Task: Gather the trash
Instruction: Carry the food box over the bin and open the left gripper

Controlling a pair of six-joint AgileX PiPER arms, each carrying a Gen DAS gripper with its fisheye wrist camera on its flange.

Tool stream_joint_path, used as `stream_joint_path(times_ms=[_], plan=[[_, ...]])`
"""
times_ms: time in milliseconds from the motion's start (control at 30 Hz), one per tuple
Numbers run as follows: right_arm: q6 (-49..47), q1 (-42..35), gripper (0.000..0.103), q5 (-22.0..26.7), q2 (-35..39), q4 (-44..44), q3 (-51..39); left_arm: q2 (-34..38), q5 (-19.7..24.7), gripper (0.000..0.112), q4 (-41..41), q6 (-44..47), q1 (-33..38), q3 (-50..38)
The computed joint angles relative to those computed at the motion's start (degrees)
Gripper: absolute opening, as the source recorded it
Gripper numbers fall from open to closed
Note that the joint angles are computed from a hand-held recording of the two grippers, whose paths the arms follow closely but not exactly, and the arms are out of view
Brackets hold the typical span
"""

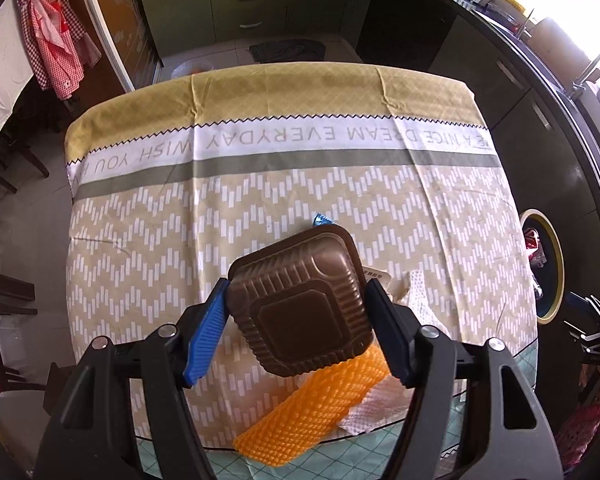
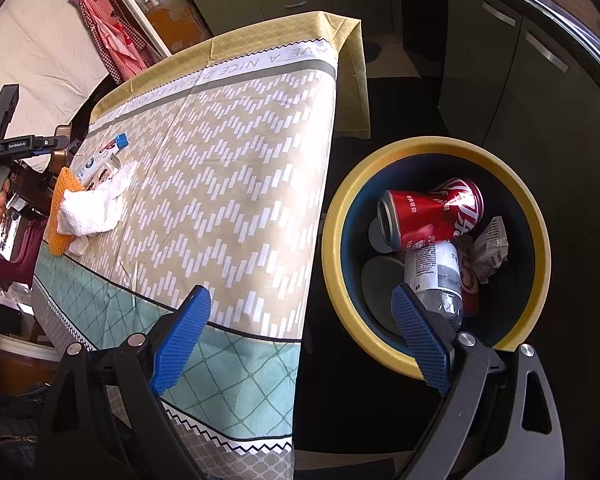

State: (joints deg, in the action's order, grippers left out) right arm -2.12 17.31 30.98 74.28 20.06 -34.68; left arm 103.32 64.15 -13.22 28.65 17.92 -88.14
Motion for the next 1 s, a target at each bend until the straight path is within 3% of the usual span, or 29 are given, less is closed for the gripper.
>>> stream_joint_path(times_ms=[267,467,600,767,933,1000], plan=[[5.14,-1.75,0.091,3.32,-7.92,-5.77,3.30,-4.74,0.76,0.065,-0.45,-0.39,-11.16,3.60],[2.58,-10.24,0.091,10.17,-18.29,-7.03,6.70,-4.99,0.50,0.065,-0.86,-3.90,-27.88,3.63],[-8.61,-22.81,0.091,16.31,-24.98,-2.09,9.05,-0.59,-0.22,0.065,-0.51,-8.22,-40.13,-0.43],[-28.82,-44.90,0.091,24.96,-29.46,5.44,12.06,10.05,0.04,0.065,1.54,-14.19,-52.74,-10.75],[-48.13,-66.96,0.091,32.95,-29.48,9.63,13.93,21.54,2.53,0.066,4.01,-19.82,-59.89,-23.24],[-52.84,-72.40,0.091,34.53,-28.66,10.22,14.43,26.00,4.03,0.066,5.10,-21.13,-61.64,-28.93]])
